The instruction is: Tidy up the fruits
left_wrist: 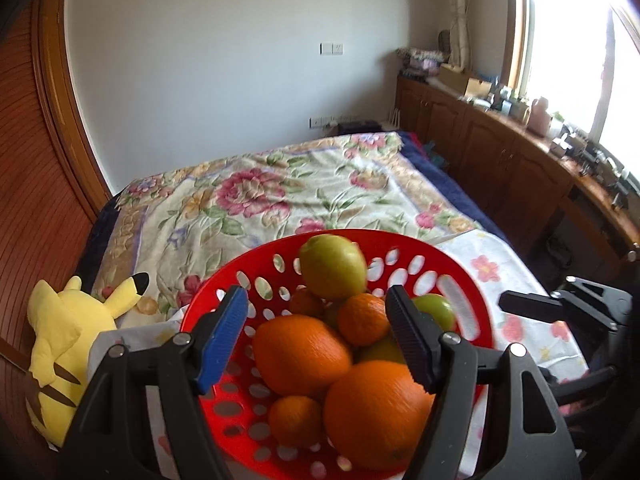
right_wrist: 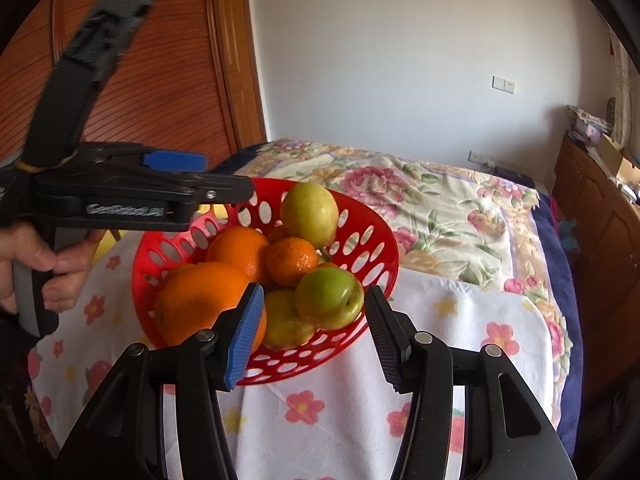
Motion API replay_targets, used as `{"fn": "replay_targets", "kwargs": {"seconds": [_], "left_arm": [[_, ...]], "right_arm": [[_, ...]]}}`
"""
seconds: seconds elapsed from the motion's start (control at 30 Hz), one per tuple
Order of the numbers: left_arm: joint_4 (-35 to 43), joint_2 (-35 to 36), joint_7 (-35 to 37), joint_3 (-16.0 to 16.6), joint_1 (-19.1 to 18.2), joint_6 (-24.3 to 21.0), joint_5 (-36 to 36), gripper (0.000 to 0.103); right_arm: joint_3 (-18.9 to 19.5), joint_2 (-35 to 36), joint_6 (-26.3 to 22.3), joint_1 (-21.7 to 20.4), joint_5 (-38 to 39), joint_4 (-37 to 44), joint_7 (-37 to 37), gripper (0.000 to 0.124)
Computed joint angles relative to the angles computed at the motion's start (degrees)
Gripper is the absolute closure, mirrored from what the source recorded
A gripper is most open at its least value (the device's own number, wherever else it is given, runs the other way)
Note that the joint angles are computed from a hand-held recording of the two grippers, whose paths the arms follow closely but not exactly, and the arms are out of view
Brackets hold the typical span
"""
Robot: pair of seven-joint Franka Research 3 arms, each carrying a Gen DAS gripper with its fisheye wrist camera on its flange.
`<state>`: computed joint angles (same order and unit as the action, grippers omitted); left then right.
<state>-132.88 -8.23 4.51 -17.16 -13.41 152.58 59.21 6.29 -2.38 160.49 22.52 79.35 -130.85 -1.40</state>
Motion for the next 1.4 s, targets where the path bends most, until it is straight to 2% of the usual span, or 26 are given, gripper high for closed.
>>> {"fn": "replay_targets", "kwargs": {"seconds": [0.27, 0.63, 0.87, 1.07, 1.27, 1.4], "left_arm": [[-5.8, -8.4, -6.0, -3.9, -1.8, -2.8, 1.5, 0.031], [-10.3, -17.6, -10.3, -10.0, -5.7, -11.8, -1.9, 0.025], [-12.3, -23.3, -14.4, -14.6, -8.8, -17.9, -2.7, 0.008], [-12.8, -25.8, -16.7, -17.1, -11.9, -22.5, -3.9, 0.004], [-9.9, -23.7, -16.4, -21.0, -15.2, -32.9, -6.3, 0.004], [-11.3, -24.9, -19.7, -20.5, -18.4, -32.9, -6.3, 0.004]], "right_arm": [[-0.8, -5.3, -0.5, 0.5, 3.6, -4.9, -1.0, 0.070], [-2.1, -16.9, 0.0, 2.4, 8.8, -13.7, -2.8, 0.068], [-2.1, -26.2, 1.2, 3.3, 11.5, -20.2, -3.4, 0.063], [-1.5, -33.8, 2.1, 3.6, 14.3, -25.1, -4.2, 0.055], [0.4, -39.9, 3.5, 3.6, 15.9, -29.1, -2.9, 0.055], [1.4, -43.8, 4.4, 3.7, 16.2, -31.7, -2.2, 0.053]]}}
